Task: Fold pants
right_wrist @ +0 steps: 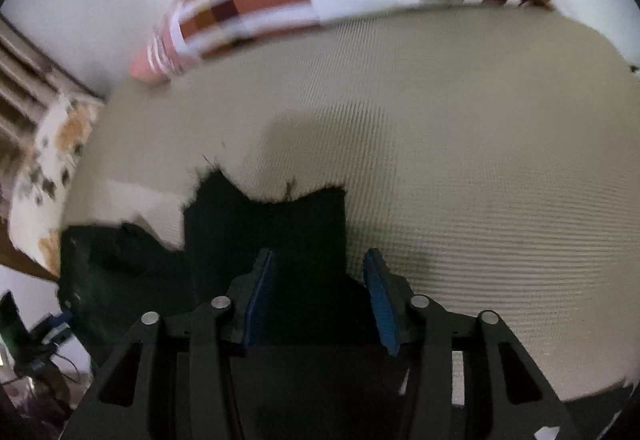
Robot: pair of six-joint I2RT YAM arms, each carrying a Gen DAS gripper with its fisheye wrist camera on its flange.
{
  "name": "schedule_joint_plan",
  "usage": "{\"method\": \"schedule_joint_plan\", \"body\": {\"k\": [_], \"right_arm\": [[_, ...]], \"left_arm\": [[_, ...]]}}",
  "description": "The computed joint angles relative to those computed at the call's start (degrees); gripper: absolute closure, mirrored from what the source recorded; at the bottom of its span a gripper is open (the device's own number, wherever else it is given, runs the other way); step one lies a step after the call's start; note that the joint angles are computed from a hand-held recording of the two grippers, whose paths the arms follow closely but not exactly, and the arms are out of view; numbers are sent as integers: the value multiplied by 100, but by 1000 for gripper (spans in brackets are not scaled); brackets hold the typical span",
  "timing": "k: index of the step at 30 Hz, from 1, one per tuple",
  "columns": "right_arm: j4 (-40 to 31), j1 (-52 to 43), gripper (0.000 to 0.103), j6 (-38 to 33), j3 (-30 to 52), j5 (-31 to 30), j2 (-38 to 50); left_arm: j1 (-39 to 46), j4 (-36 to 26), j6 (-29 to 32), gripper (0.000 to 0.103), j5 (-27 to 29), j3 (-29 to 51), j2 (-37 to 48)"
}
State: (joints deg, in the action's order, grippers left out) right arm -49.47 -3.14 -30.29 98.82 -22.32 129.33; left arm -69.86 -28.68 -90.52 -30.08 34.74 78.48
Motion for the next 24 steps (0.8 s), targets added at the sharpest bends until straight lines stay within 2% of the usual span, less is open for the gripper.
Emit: {"method": "schedule_joint_plan", "body": {"k": [3, 5, 9, 13, 15, 19, 24], "right_arm": [[124, 108, 95, 130, -75, 79, 15], [531, 66, 99, 267, -467, -83, -307], [971, -557, 100, 1044, -1035, -1122, -1008], [1251, -1965, 100, 2003, -1803, -2383, -1862], [1136, -2594, 100, 2117, -2009, -2662, -2122], [541, -4184, 100, 1878, -2227, -2979, -2356], [-212, -5409, 100, 1235, -2247, -2729, -1771]], "left_arm": [[82, 186, -76, 48, 108, -170, -80], [126, 294, -127, 48, 137, -237, -150], [121, 114, -102, 48, 86, -105, -150], [67, -101, -162, 44, 13, -6, -193], [35, -121, -238, 43, -11, -12, -235], [57, -100, -230, 43, 40, -11, -274], [52, -15, -213, 42, 150, 77, -107]]}}
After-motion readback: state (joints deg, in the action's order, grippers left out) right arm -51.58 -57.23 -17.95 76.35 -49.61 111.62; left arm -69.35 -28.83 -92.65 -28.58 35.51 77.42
